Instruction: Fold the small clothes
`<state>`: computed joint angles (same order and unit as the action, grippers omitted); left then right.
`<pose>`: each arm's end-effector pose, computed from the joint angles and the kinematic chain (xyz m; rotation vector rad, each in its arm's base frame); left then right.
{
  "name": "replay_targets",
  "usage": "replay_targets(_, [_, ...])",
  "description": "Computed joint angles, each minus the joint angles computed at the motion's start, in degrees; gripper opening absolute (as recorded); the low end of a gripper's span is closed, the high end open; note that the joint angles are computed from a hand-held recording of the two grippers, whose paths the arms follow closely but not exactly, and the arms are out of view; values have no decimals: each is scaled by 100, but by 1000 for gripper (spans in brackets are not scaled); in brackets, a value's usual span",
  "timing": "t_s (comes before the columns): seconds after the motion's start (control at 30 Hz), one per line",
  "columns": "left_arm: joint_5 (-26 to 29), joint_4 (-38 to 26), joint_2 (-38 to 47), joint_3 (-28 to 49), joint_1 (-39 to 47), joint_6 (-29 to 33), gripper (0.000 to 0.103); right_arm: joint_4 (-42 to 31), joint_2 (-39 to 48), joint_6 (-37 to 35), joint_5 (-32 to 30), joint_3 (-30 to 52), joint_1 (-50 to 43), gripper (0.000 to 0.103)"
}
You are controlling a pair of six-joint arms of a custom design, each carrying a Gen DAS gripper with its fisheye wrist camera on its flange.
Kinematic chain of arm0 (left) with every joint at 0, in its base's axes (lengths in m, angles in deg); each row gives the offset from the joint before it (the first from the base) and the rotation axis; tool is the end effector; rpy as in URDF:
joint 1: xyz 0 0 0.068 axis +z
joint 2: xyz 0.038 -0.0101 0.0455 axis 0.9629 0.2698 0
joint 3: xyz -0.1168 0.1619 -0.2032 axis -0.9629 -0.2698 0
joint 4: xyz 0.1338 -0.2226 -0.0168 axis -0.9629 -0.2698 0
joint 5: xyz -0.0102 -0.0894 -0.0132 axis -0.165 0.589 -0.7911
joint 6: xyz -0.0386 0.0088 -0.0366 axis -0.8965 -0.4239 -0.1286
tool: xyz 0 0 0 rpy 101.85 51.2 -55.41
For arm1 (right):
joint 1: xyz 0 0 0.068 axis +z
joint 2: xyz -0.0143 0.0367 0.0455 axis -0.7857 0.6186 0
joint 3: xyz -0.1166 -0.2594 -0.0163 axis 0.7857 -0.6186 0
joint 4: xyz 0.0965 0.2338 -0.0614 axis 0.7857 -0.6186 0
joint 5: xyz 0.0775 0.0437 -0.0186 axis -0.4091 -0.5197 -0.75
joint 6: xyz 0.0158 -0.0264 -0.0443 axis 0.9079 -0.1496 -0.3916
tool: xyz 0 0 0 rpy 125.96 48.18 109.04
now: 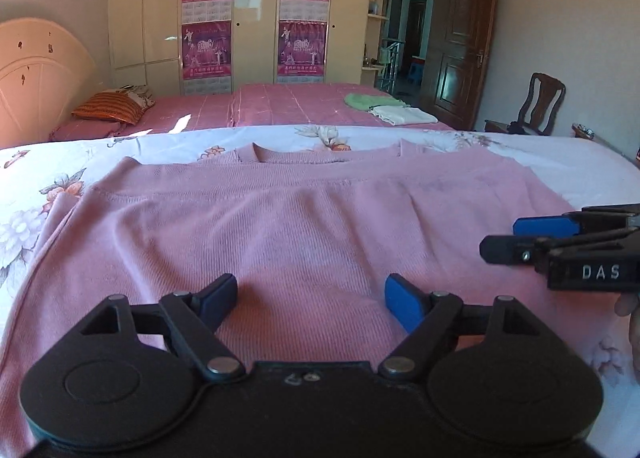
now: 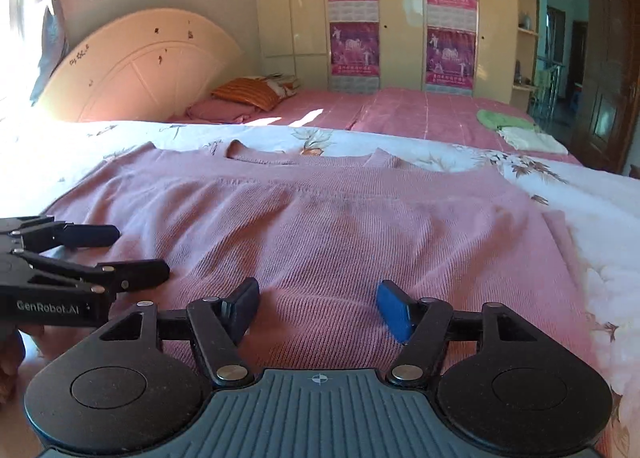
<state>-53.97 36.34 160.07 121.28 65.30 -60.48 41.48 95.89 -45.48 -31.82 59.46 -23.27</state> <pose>0.3858 -0.0761 0.1297 0.6732 2.1296 -0.4179 0.2503 0.1209 0.1322 0.1594 2.1501 0.1266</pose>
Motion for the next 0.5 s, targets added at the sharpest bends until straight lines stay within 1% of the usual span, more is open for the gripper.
replay_targets(0.03, [127,278,-106,-194,85,-82,81,26,-229,20,188,-125,106,46])
replay_targets(0.07, [216,526,-164,-357,156,-131,81,101,-373,-1,284,-244,198,46])
replay_targets(0.1, [184,561,-190,-478,181,-104,81,163,-413,-11,338,-326,288,46])
replay_targets(0.13, [37,304,-117,-378,173,-15,82,-8,-314,26,368,-266,352,42])
replay_targets(0.17, [-16,206,-22,-334,190,21,83,-339,-132,102,298,-111,334,40])
replay_targets(0.2, [85,442,6,-441,258,-25,83,-294,52,159,317,-122,342,40])
replay_targets(0.23, [42,349,-31,-425,264,-14,83,-124,52,183,379,-226,390,40])
replay_targets(0.27, [-48,190,-166,-429,265,16,82,-393,-111,293,364,-184,381,40])
replay_targets(0.3, [-6,207,-310,-525,313,0,81,-572,-332,426,403,-205,406,40])
replay_targets(0.37, [249,484,-563,-850,478,-84,81,-540,-909,521,727,-529,643,40])
replay_targets(0.4, [273,516,-651,-956,521,-100,81,-630,-1107,601,882,-626,785,40])
replay_targets(0.43, [215,471,-674,-1017,540,-75,81,-731,-1218,714,919,-689,877,40])
replay_targets(0.47, [77,345,-642,-1031,529,-30,81,-871,-1237,841,825,-738,916,40])
replay_targets(0.5, [-64,212,-576,-1040,516,47,82,-1128,-1041,992,794,-662,963,40])
